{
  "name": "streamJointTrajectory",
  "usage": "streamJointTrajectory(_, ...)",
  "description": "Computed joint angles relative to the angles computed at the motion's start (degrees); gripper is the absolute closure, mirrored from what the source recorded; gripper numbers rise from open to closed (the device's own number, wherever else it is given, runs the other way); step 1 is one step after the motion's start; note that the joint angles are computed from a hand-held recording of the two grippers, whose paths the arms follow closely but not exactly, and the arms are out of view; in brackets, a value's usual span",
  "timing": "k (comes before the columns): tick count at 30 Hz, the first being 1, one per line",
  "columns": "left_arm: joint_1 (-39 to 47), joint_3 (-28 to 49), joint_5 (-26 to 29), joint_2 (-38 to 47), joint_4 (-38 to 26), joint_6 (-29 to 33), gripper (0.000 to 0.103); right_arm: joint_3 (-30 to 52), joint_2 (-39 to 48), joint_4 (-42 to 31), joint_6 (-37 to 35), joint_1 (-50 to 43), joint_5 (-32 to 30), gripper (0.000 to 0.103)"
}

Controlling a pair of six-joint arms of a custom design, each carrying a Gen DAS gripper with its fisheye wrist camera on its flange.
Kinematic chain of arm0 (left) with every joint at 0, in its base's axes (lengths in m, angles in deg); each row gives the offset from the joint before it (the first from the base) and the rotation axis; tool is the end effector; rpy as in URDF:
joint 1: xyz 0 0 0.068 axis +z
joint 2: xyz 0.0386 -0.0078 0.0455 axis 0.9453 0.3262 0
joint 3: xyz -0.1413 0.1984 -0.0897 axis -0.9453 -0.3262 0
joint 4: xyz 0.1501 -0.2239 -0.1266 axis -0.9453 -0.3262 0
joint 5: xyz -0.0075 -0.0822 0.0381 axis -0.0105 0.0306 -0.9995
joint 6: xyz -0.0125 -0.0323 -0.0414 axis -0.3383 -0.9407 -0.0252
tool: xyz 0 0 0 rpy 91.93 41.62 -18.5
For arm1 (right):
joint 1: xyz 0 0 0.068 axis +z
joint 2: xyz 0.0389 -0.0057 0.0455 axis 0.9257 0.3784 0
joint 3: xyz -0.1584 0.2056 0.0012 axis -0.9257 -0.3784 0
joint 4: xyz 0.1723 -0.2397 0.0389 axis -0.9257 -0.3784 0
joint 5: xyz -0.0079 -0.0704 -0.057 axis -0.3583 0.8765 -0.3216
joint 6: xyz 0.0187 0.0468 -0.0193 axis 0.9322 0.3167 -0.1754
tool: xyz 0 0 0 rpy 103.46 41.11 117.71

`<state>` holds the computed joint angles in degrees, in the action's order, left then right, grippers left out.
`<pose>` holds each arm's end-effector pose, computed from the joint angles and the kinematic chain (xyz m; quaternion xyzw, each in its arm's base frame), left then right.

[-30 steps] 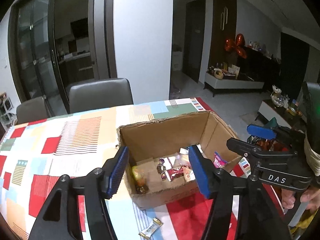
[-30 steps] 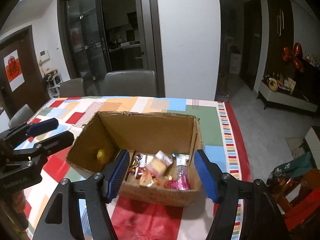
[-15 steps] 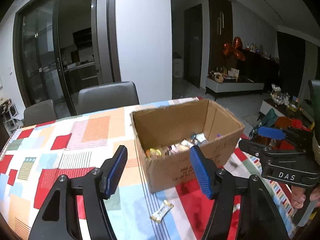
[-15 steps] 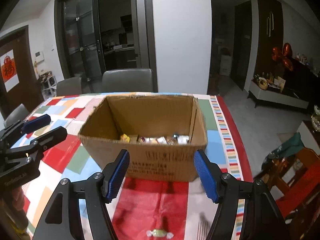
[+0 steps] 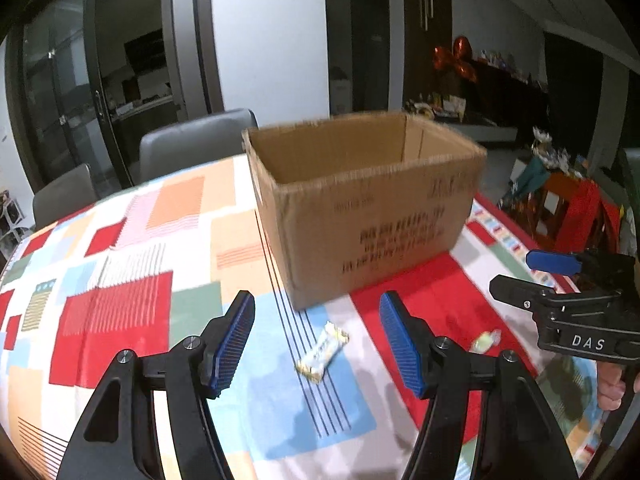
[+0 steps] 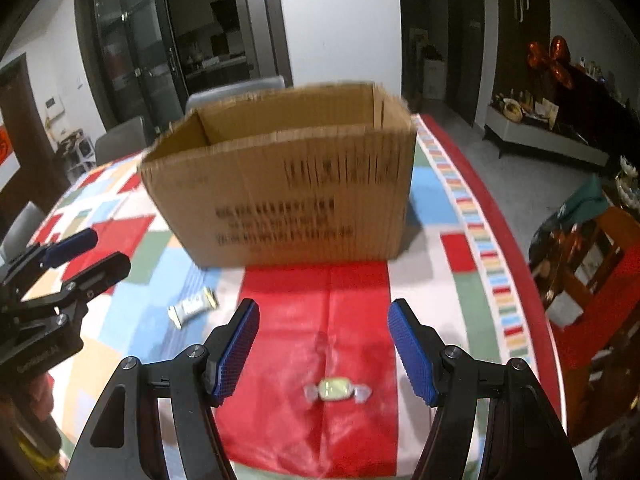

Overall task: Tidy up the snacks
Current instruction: 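Move both open grippers back toward the last two snacks, then grasp the white-gold stick snack with the left gripper while the right grasps the green candy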

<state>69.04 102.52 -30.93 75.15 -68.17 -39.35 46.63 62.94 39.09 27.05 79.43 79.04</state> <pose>0.2431 -0.0130 0.2497 0.1237 0.9057 -0.0339 0.4041 0.2609 0.0539 0.2116 -0.0616 0.9330 0.0513 0.3509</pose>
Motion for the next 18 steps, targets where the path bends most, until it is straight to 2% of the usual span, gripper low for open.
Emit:
streamJointTrajectory(4,0.53,-1.83,0.56,1.69,0.77,1.64,0.039,-2.68,0.63,0.30,0.04,0.94,0.82,0.035)
streamJointTrajectory(14,0.43,-2.20,-0.37,12.56,5.49,3.63,0.039,-5.45,3.60,1.10,1.98,2.66,5.64,0.035)
streamJointTrajectory(18,-0.25,-1.02,-0.64,17.06,6.83,3.53,0.039,-4.54,7.14,0.75,2.58,1.22,4.43,0.035)
